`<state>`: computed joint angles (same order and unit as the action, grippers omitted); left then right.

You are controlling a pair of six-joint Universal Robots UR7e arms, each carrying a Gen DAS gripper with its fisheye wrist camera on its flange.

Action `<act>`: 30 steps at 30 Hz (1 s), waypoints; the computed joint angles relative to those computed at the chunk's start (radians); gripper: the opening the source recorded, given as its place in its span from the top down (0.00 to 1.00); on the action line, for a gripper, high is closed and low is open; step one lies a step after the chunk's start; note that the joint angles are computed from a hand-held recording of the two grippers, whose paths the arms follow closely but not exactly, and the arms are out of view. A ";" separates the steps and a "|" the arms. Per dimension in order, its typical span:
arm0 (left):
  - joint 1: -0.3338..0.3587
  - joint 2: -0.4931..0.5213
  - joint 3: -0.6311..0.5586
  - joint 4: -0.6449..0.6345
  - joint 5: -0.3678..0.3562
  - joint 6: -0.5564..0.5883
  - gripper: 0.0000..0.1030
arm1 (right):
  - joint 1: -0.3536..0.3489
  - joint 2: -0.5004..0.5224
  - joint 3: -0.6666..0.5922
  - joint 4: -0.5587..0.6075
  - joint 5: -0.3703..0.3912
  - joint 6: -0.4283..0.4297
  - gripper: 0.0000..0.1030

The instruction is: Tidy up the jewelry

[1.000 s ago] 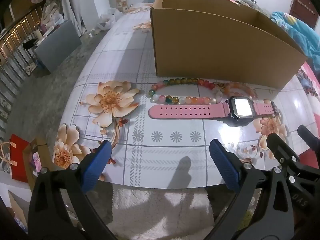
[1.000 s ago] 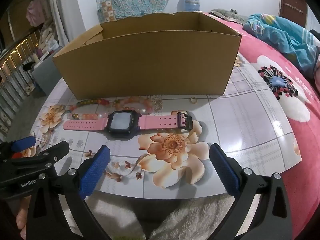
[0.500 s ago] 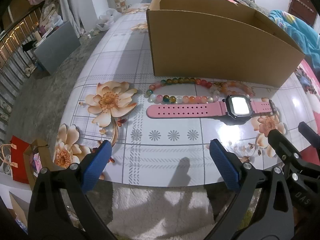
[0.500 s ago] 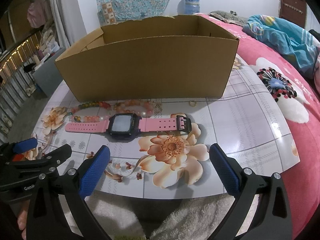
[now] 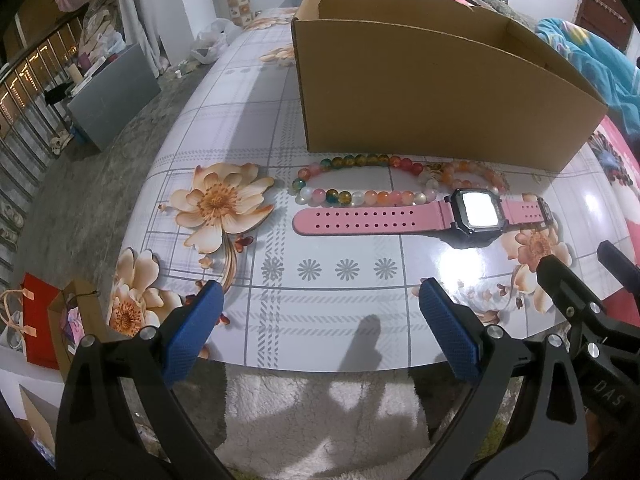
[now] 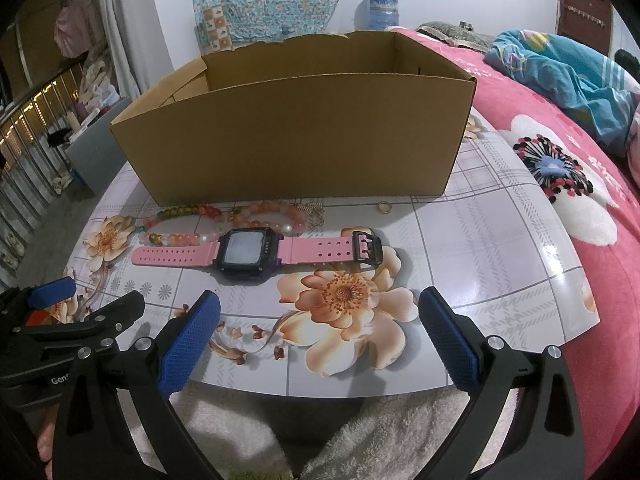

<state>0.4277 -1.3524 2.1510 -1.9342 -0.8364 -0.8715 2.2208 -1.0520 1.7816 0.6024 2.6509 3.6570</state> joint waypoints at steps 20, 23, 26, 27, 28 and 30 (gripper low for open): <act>0.002 -0.004 0.003 0.006 0.002 -0.001 0.08 | -0.003 0.006 0.000 0.001 -0.005 0.007 0.06; 0.001 -0.006 0.006 0.005 0.003 0.000 0.08 | -0.003 0.006 0.000 0.001 -0.005 0.008 0.06; 0.000 -0.011 0.011 0.011 0.005 -0.004 0.08 | -0.003 0.007 0.000 0.002 -0.004 0.008 0.06; 0.000 -0.012 0.011 0.012 0.004 -0.004 0.08 | -0.002 0.007 0.000 0.002 -0.004 0.009 0.06; 0.000 -0.012 0.011 0.010 0.004 -0.004 0.08 | -0.003 0.007 0.000 0.002 -0.004 0.008 0.06; -0.001 -0.015 0.013 0.013 0.006 -0.004 0.08 | -0.003 0.007 0.000 0.002 -0.005 0.008 0.06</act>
<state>0.4270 -1.3675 2.1638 -1.9216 -0.8305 -0.8753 2.2178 -1.0453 1.7813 0.6049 2.6463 3.6654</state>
